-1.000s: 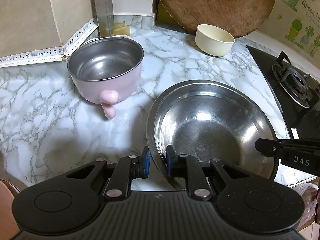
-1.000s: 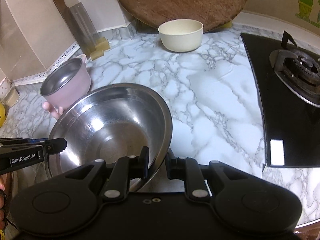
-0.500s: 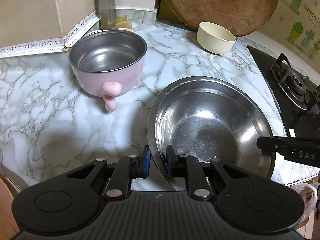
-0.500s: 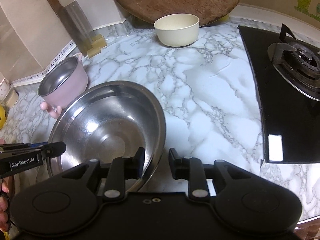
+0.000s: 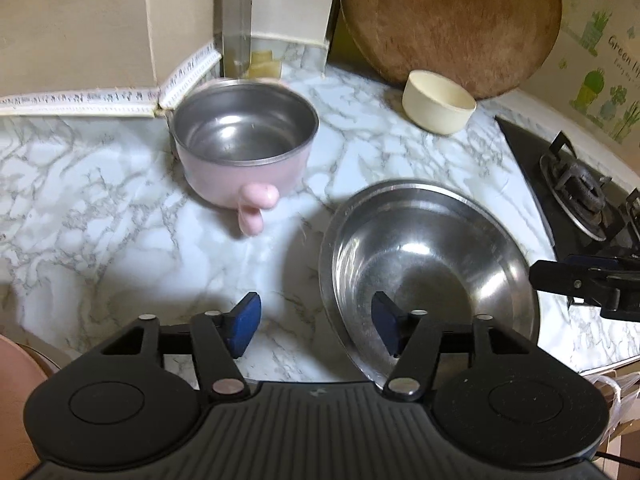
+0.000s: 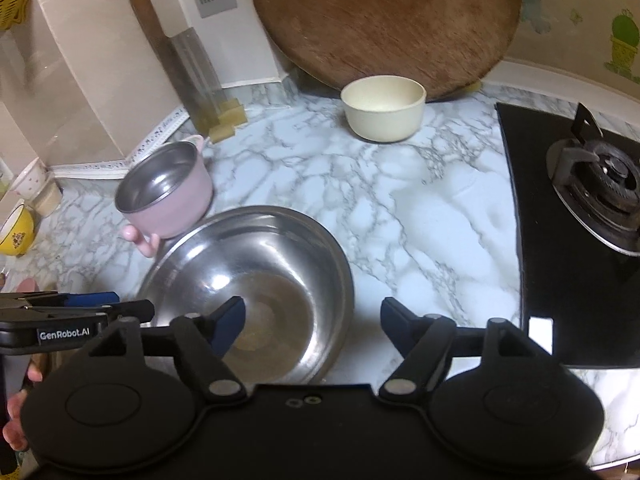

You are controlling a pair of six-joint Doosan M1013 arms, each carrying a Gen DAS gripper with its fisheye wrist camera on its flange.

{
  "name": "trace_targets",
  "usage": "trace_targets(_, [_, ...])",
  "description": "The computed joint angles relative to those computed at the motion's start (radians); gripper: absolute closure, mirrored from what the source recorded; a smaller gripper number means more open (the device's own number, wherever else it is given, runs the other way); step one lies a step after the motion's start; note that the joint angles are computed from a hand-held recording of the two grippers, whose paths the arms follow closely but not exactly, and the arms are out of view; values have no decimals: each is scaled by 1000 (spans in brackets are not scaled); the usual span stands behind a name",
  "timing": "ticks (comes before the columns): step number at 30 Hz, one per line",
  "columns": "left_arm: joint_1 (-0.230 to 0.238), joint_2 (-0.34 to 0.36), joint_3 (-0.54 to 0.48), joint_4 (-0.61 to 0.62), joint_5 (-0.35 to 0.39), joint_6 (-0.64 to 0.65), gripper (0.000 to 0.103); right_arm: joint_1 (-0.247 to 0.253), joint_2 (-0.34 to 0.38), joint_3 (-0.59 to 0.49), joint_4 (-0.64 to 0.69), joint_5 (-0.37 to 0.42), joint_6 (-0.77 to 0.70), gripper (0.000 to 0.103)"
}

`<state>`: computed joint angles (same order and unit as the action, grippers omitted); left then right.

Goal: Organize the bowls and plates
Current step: 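Lower the steel bowl onto the counter and open both grippers, then move both grippers to the rim of the pink pot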

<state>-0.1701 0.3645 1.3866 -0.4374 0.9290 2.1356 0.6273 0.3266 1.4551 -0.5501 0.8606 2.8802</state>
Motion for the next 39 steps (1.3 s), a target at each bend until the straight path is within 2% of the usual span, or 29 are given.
trace_targets(2, [4, -5, -4, -7, -11, 4, 42, 0, 5, -19, -3, 3, -19, 19])
trace_targets(5, [13, -11, -15, -31, -38, 10, 34, 0, 15, -53, -7, 12, -61, 10])
trace_targets(10, [26, -25, -20, -86, -137, 45, 24, -7, 40, -129, -9, 19, -135, 6])
trace_targets(14, [30, -5, -67, -71, -141, 3, 24, -20, 69, -199, 0, 9, -190, 4])
trace_targets(18, [25, 25, -115, -8, -159, -60, 24, -36, 116, -278, 22, 28, -243, 4])
trace_targets(25, [4, 104, -215, 126, -112, -191, 24, -72, 191, -378, 125, 37, -301, 5])
trace_targets(33, [-14, 161, -267, 203, -89, -266, 24, -101, 286, -486, 213, 99, -378, 14])
trace_targets(39, [-20, 194, -300, 249, -73, -318, 24, -123, 328, -530, 276, 118, -379, 22])
